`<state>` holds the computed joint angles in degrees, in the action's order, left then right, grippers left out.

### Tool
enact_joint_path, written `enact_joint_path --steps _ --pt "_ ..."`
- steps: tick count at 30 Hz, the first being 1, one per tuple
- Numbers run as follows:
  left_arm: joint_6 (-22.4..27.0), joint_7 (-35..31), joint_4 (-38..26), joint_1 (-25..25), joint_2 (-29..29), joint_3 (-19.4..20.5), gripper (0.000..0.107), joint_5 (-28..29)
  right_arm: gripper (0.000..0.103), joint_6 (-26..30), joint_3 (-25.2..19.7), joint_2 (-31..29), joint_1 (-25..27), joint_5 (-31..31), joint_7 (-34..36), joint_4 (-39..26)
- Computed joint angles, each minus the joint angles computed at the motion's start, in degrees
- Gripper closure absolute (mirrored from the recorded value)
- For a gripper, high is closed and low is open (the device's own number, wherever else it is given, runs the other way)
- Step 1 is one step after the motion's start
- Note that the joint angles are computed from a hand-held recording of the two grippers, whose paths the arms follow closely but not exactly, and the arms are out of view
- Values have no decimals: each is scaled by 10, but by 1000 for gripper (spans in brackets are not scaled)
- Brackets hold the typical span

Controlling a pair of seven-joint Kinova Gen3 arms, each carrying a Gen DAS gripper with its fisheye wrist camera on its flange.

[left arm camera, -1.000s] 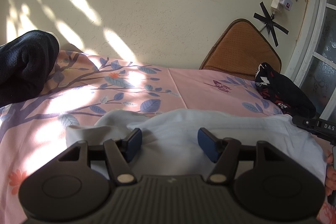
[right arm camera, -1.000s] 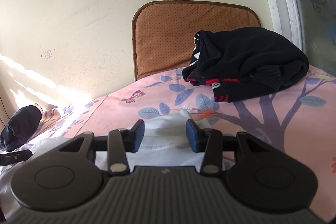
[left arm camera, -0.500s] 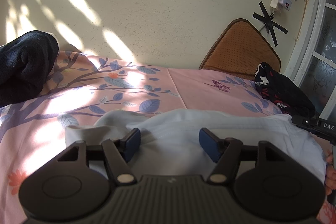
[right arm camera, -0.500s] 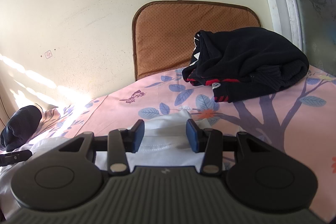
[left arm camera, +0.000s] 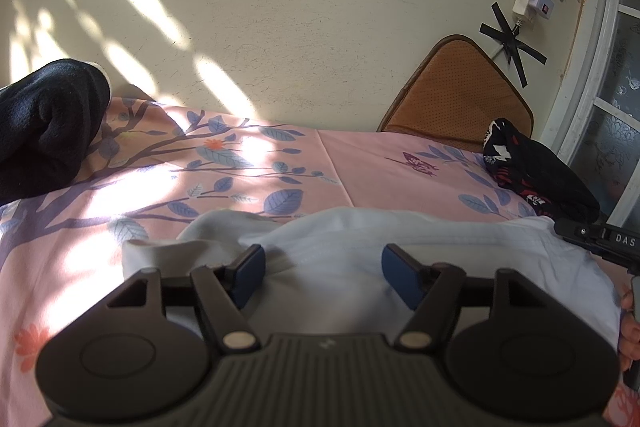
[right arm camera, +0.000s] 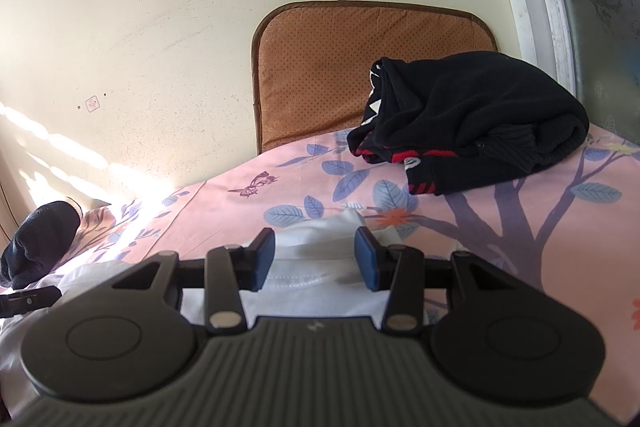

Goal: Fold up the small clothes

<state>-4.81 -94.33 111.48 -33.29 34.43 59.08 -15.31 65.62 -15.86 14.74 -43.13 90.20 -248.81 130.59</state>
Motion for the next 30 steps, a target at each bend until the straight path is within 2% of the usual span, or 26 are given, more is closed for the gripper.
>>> enact_joint_path --steps 3,6,30 --pt "0 1 0 0 0 0 39 -1 56 0 0 1 0 0 -1 0" --pt "2 -3 0 0 0 3 31 -4 56 0 0 0 0 1 -1 0" --pt "4 -18 -1 -3 1 6 30 4 55 2 -1 1 0 3 -6 3"
